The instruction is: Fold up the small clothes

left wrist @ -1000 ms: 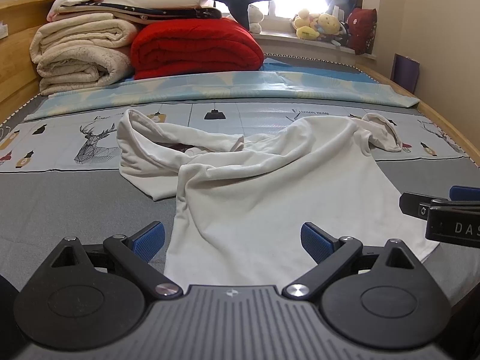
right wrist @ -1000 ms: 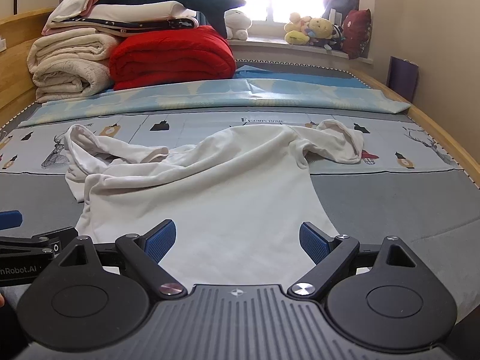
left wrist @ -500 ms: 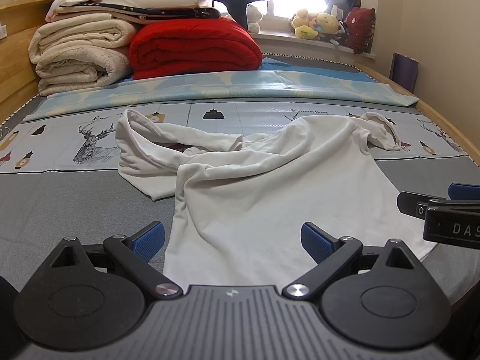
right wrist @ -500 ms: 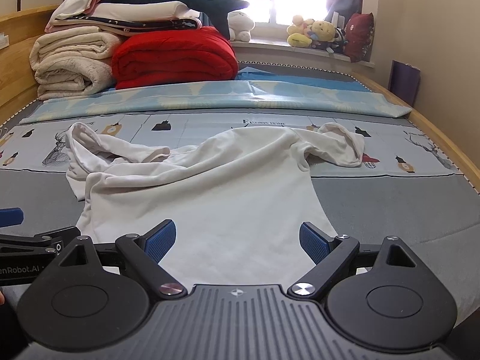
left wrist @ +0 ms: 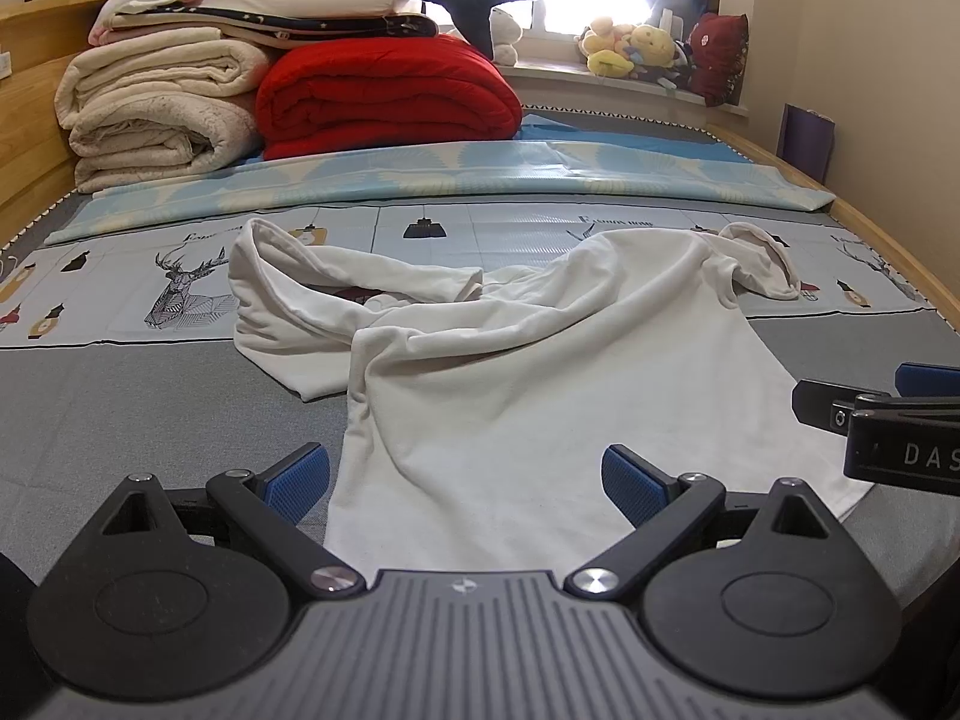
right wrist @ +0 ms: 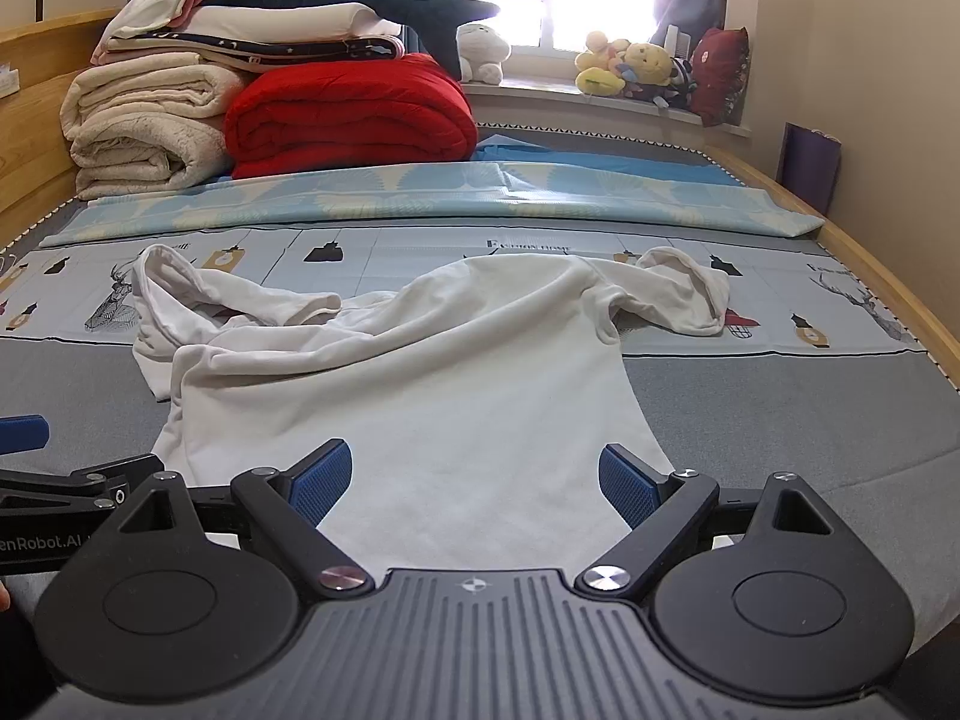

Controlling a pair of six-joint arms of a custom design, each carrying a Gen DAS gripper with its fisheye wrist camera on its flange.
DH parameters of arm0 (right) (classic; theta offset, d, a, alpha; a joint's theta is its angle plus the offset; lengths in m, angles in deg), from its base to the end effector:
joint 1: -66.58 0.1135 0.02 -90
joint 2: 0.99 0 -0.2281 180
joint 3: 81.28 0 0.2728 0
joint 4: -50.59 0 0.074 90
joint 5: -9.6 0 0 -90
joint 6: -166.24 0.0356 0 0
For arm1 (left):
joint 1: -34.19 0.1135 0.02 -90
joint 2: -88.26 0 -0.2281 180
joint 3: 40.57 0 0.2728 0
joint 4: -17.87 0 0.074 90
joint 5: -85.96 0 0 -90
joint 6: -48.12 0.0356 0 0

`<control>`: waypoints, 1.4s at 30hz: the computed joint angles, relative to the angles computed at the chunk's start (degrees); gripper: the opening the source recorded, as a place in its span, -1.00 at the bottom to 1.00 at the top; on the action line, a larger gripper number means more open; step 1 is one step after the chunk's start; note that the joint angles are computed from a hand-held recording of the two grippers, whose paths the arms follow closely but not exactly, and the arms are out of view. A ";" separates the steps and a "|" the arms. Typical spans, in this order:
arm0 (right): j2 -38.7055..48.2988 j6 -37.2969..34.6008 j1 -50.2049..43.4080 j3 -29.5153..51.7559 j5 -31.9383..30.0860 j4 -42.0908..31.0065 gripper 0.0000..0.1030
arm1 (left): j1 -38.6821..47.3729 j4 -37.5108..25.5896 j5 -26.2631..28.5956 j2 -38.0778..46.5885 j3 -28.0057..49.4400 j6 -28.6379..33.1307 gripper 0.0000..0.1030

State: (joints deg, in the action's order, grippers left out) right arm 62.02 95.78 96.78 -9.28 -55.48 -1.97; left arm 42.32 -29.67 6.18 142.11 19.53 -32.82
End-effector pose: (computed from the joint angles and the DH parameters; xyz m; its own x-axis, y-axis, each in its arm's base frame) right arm 0.2348 0.1193 0.2861 -0.6257 -0.0132 -0.7799 0.0180 0.9993 -0.0314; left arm 0.2370 0.0275 0.2554 -0.6462 0.0642 -0.7604 0.0958 0.9954 0.0027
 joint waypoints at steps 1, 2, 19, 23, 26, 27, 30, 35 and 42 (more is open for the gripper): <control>0.08 0.04 0.03 0.05 0.03 0.00 0.75 | 0.00 0.00 0.00 0.00 0.00 0.00 0.92; 0.05 0.06 0.03 0.03 0.04 -0.01 0.75 | 0.00 0.00 0.00 0.00 0.00 0.00 0.92; -0.95 0.26 -0.99 0.20 -0.42 0.84 0.61 | 0.59 -1.07 5.79 2.41 2.74 2.32 -0.79; -2.51 -0.93 -5.08 0.31 -6.70 3.51 -0.14 | 5.12 -3.64 13.67 11.25 12.53 8.25 -0.87; -0.78 -4.85 -9.72 2.78 -11.25 6.37 -0.16 | 7.75 -5.32 17.93 21.40 23.62 13.77 -0.87; 0.49 -6.57 -11.37 4.11 -12.62 7.40 -0.16 | 8.18 -5.36 17.86 25.65 28.04 15.23 -0.87; 6.95 -12.20 -16.33 9.86 -17.89 10.49 -0.16 | 8.64 -6.32 17.04 38.38 41.26 17.77 -0.87; 23.93 -17.85 -21.77 25.53 -24.26 10.99 -0.11 | 7.47 -13.93 13.98 61.68 66.69 19.68 -0.87; 40.86 -18.52 -23.56 37.36 -25.93 5.91 -0.10 | 3.37 -22.43 7.32 85.00 92.78 24.71 -0.78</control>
